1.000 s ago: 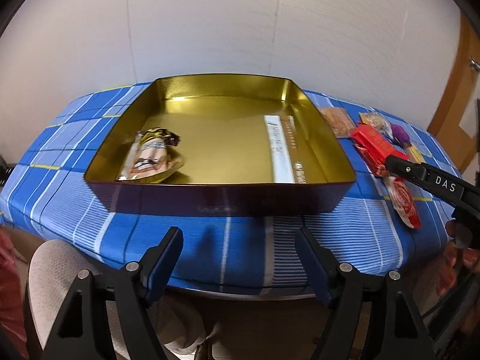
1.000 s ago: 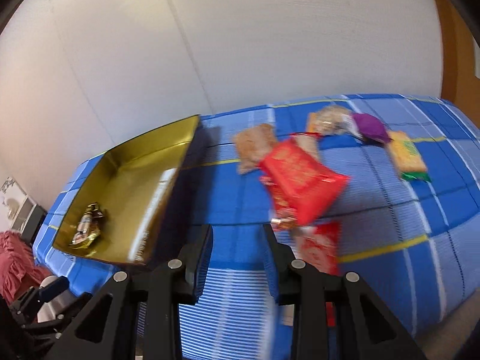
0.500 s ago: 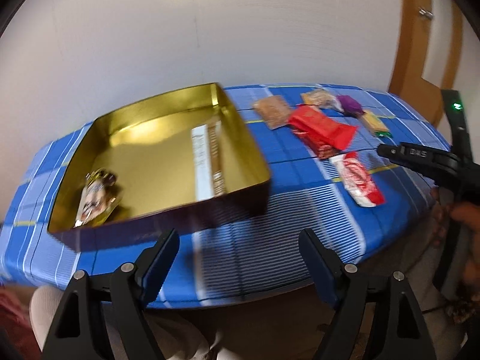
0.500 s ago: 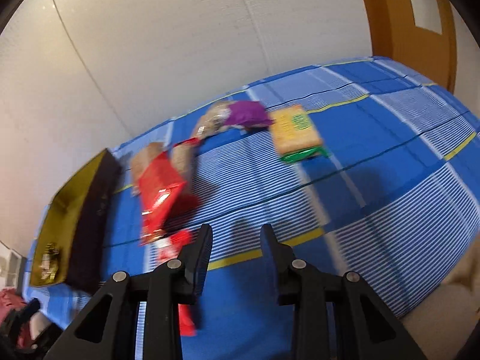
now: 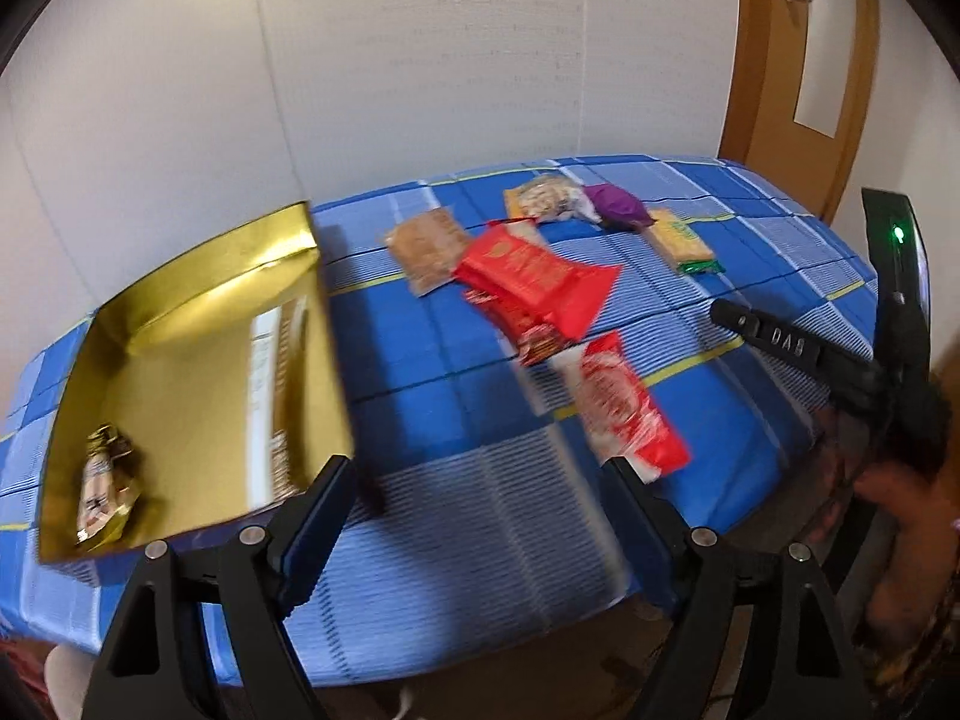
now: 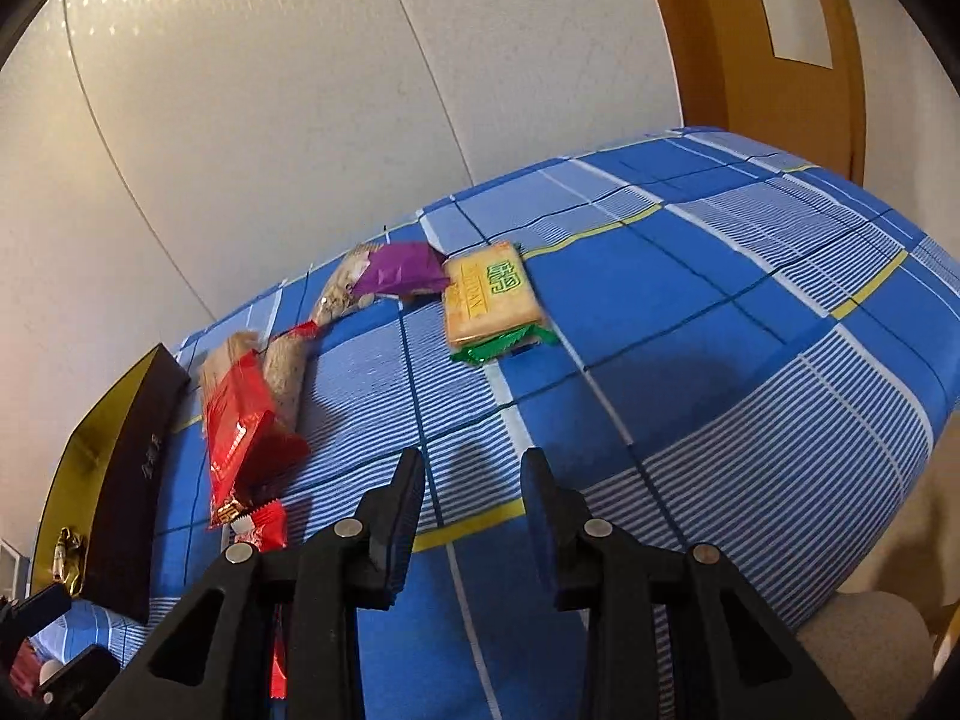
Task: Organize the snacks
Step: 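Move the left tool to the red-and-white wrapped snack, then grasp the red-and-white snack with left tool while right tool nears the WEIDAN crackers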
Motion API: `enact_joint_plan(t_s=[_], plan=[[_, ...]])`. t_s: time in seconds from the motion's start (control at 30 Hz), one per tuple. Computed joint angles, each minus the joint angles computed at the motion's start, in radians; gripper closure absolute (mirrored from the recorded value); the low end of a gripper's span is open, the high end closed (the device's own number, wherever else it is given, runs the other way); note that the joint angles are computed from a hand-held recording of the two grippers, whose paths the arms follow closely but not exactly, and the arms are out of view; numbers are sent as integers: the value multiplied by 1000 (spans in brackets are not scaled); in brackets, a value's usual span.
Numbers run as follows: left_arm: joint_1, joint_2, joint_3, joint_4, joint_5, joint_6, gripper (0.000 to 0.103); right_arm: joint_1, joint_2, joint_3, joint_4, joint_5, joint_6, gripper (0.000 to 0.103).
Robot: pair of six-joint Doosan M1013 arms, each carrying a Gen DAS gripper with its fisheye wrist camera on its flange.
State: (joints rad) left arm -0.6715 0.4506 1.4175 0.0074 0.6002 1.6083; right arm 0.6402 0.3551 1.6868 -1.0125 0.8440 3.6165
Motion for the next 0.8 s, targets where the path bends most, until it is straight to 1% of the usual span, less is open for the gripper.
enact_joint_plan(t_s=[0.03, 0.1, 0.27, 0.43, 0.5, 0.53, 0.57, 0.6, 0.63, 0.7, 0.8], plan=[[-1, 13, -22, -41, 29, 21, 18, 0, -1, 3, -4, 0, 10, 70], [-5, 33, -52, -88, 60, 44, 17, -1, -5, 9, -11, -1, 33, 70], [-29, 80, -109, -64, 101, 20, 17, -2, -14, 24, -29, -4, 90, 70], [-35, 121, -147, -89, 119, 28, 17, -3, -17, 30, -35, -9, 115, 70], [-32, 138, -161, -122, 144, 59, 30, -4, -17, 33, -34, -14, 122, 70], [-28, 143, -163, -161, 154, 92, 44, -5, -18, 34, -34, -15, 125, 70], [-30, 137, -149, -148, 127, 90, 54, -5, -18, 35, -35, -17, 130, 70], [-34, 131, -135, -114, 103, 78, 61, -4, -19, 36, -37, -18, 135, 70], [-36, 127, -125, -91, 84, 70, 62, -4, -19, 36, -38, -18, 137, 70], [-28, 119, -109, -113, 59, 85, 63, -4, -17, 34, -35, -19, 132, 70], [-21, 106, -82, -108, 19, 91, 63, -4, -14, 30, -28, -16, 116, 70]])
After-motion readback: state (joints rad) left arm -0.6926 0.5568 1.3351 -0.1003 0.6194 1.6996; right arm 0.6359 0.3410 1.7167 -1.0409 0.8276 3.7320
